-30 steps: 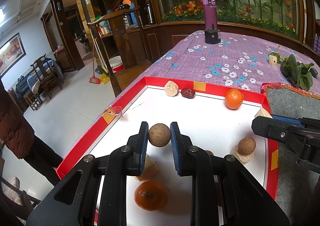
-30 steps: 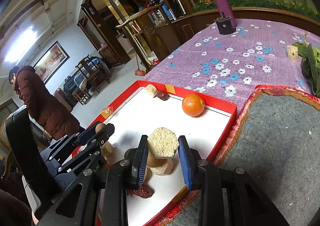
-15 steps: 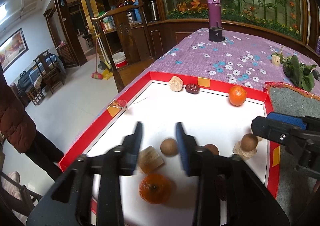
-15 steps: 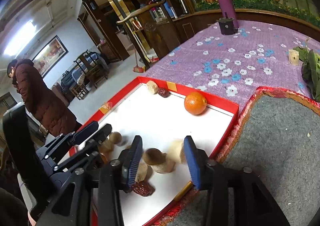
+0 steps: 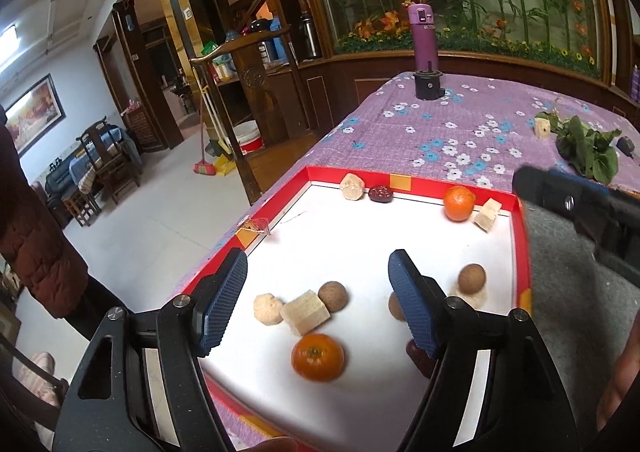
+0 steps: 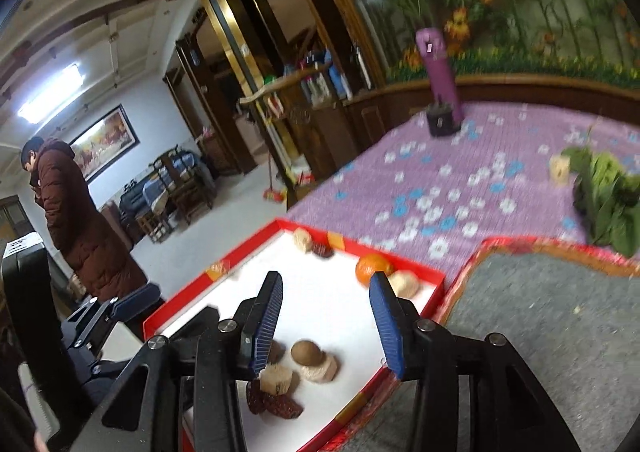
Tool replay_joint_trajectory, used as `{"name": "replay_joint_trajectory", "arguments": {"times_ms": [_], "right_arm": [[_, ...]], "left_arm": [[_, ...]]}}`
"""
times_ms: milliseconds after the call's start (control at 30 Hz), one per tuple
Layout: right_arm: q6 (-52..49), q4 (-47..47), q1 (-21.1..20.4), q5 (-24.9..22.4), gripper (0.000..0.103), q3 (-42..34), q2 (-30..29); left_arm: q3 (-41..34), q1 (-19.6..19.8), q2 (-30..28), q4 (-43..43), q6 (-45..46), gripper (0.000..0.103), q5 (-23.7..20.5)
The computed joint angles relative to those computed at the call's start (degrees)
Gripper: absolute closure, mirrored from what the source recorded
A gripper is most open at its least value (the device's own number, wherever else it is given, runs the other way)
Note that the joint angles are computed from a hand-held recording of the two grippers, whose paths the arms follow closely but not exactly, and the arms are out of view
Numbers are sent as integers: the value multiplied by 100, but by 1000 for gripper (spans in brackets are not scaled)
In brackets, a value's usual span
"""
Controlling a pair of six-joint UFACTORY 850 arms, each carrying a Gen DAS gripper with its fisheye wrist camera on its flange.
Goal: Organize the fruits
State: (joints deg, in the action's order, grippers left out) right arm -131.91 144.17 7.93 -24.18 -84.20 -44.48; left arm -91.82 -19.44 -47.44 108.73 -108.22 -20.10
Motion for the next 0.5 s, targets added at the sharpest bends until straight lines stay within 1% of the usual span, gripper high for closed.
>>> {"name": "replay_joint_trajectory", "arguments": {"times_ms": [100, 133, 200, 300, 333, 367, 400, 433, 467, 500], "right_arm": [[-1310, 1231, 54, -254, 59, 308, 188], [-1545, 1459, 61, -335, 59, 384, 233], [-1612, 1594, 32, -559, 59, 554, 336], [-2062, 2060, 68, -597, 58, 783, 498], [-2129, 2142, 75, -618, 58, 896, 574], [-2040, 2072, 70, -658, 58, 1008, 648], [-1939, 1976, 63, -695, 57, 1125, 728], [-1948, 1973, 73, -718, 57, 1221, 790], [-2021, 2004, 87, -731, 57, 1306, 857], [-2093, 2012, 104, -759, 57, 1388, 920]], "left_arm": [[259, -3, 238, 169, -302, 29, -22], [307, 7, 299, 210, -386, 29, 19], [461, 36, 473, 334, -610, 29, 153], [624, 74, 695, 140, -575, 29, 390], [709, 100, 786, 342, -779, 29, 518], [789, 114, 851, 783, -1223, 29, 572], [891, 117, 928, 1382, -1822, 29, 551], [989, 109, 1000, 1756, -2193, 29, 465], [1073, 87, 1060, 1895, -2324, 29, 340], [1118, 65, 1098, 1858, -2273, 29, 256]]}}
